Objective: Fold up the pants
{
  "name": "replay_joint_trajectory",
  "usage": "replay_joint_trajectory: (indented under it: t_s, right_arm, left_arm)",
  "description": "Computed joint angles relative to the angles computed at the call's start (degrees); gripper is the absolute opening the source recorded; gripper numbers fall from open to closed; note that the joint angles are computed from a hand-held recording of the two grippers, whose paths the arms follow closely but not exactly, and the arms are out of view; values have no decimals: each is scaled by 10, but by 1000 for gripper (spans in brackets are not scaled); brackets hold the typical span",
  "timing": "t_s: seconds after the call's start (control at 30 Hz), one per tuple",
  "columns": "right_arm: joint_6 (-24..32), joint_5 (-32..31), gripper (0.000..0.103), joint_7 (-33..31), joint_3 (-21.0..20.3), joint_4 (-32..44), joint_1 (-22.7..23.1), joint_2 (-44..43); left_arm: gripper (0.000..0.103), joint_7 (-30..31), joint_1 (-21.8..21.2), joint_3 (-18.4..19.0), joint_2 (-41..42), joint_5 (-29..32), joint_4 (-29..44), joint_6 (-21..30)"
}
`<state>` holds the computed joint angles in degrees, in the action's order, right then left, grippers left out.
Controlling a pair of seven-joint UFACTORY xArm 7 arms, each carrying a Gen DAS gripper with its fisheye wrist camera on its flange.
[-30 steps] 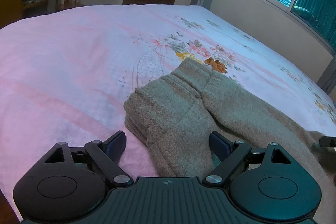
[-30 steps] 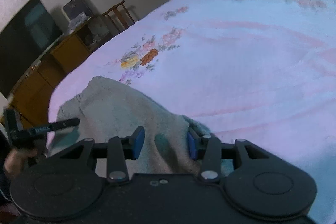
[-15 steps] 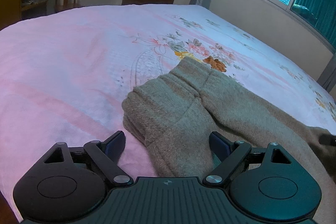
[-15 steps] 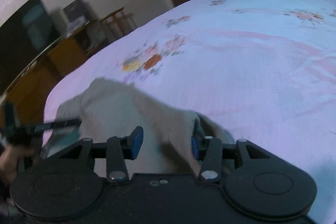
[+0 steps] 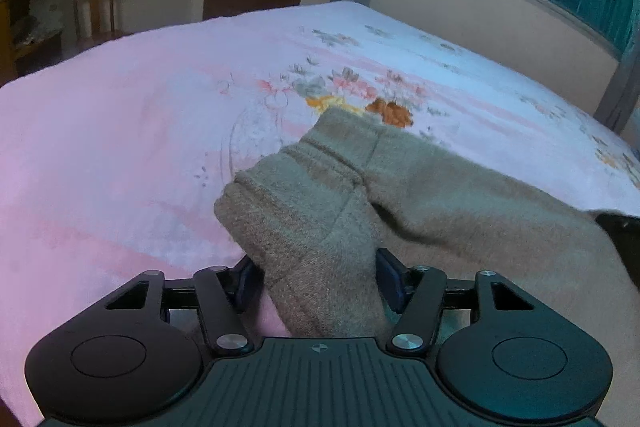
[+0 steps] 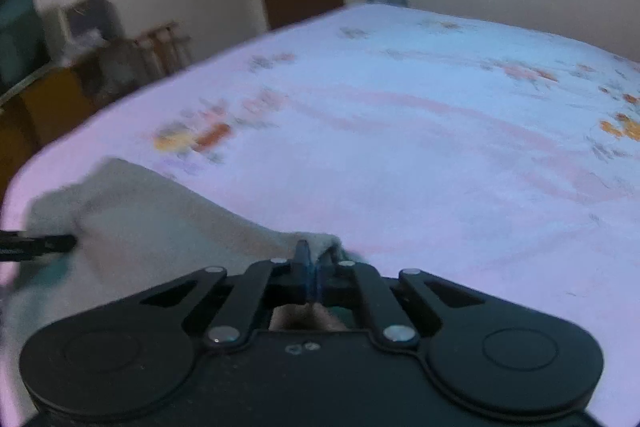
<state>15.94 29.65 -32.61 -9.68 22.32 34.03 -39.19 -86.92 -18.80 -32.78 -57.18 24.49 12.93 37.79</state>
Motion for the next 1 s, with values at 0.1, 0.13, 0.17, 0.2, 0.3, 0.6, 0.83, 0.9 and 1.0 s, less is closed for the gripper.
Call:
replay_joint_trajectory:
  t_s: [0.1,0.13,0.17,0.2,0.3,0.6,0.83,0.9,1.0]
  right_arm:
    - [-8,7,0,1,-2,-5,3,5]
    - [-8,1,0,4,7,-8,-3,-1]
    - [-7,-2,0,6,9,-11,-4,-10]
    - [-10,5,0,2,-4,-15,6,-22]
    - [20,17,0,1,-38,-5,11,2]
    - [54,-39,24,91,27,-60,-108,-194]
    - [107,-109,16,169,85,-90,-145,-170]
    - [92,-109,15,184,78,-94,-150,-167]
    - [99,-143,27,225,113,-101,-169,-229]
  left_arm:
    - [60,3,-12,2,-23,-2,-2,14]
    - [60,4,-18,-2,-36,0,-4,21]
    - [61,0,-24,-6,-51,-1,-9,24]
    - [63,5,-28,-7,-50,-1,-11,27]
    - [75,9,-22,15,-28,-7,-28,-8]
    - [75,38,-49,-31,-90,-20,35,133]
    - [75,63,-10,-34,34,9,64,12]
    - [77,88,-12,-38,56,29,56,4]
    - [77,107,-31,-37,37,30,76,52]
